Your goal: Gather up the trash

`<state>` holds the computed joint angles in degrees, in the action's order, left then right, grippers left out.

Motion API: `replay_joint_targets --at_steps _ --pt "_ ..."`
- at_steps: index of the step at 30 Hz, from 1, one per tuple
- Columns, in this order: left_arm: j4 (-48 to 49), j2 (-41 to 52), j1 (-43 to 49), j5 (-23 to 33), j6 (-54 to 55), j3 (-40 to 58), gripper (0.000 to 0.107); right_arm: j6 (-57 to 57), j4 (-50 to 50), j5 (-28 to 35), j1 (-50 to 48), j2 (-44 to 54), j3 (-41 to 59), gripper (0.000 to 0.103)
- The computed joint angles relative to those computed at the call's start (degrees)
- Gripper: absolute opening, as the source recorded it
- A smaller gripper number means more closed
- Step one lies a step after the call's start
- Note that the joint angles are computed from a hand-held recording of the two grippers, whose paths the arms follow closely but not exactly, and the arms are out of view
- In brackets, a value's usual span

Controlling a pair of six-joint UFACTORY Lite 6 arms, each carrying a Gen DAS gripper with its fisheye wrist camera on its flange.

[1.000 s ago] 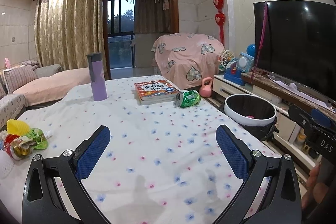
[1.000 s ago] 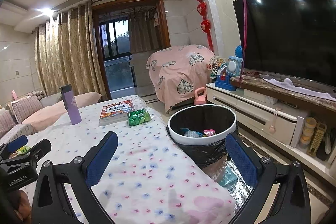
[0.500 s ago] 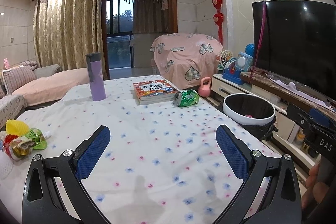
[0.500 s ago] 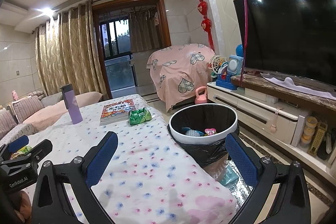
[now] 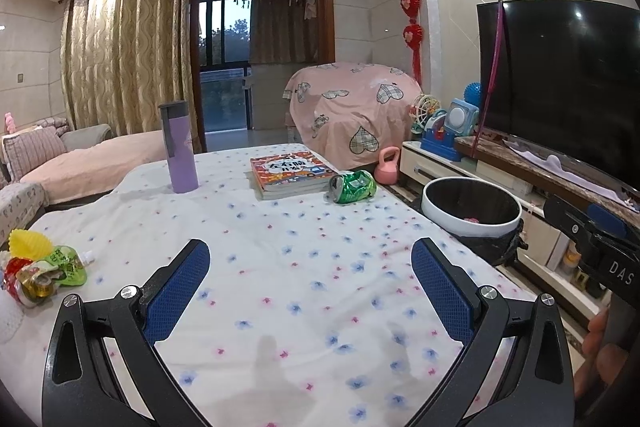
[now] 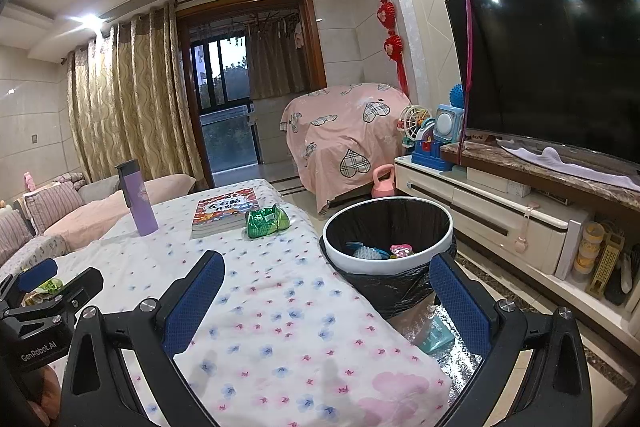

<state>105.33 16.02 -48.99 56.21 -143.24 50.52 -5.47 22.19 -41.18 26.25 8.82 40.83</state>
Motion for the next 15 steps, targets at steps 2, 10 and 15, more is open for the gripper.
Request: replay_joint_targets --at_steps 2,10,15 --pt "0.20 0.01 -0.03 -0.03 -0.20 -0.07 0.103 -0.15 0.26 0.08 0.06 -0.10 -0.07 0.103" --pt "0.84 0.40 0.13 -0.64 -0.13 0.25 0.103 -0.08 0.04 0.04 0.00 -0.13 -0.08 0.103" --pt "1.27 0.22 0.29 -0.95 -0.22 0.05 0.103 -0.10 0.11 0.12 0.00 -0.09 0.00 0.103"
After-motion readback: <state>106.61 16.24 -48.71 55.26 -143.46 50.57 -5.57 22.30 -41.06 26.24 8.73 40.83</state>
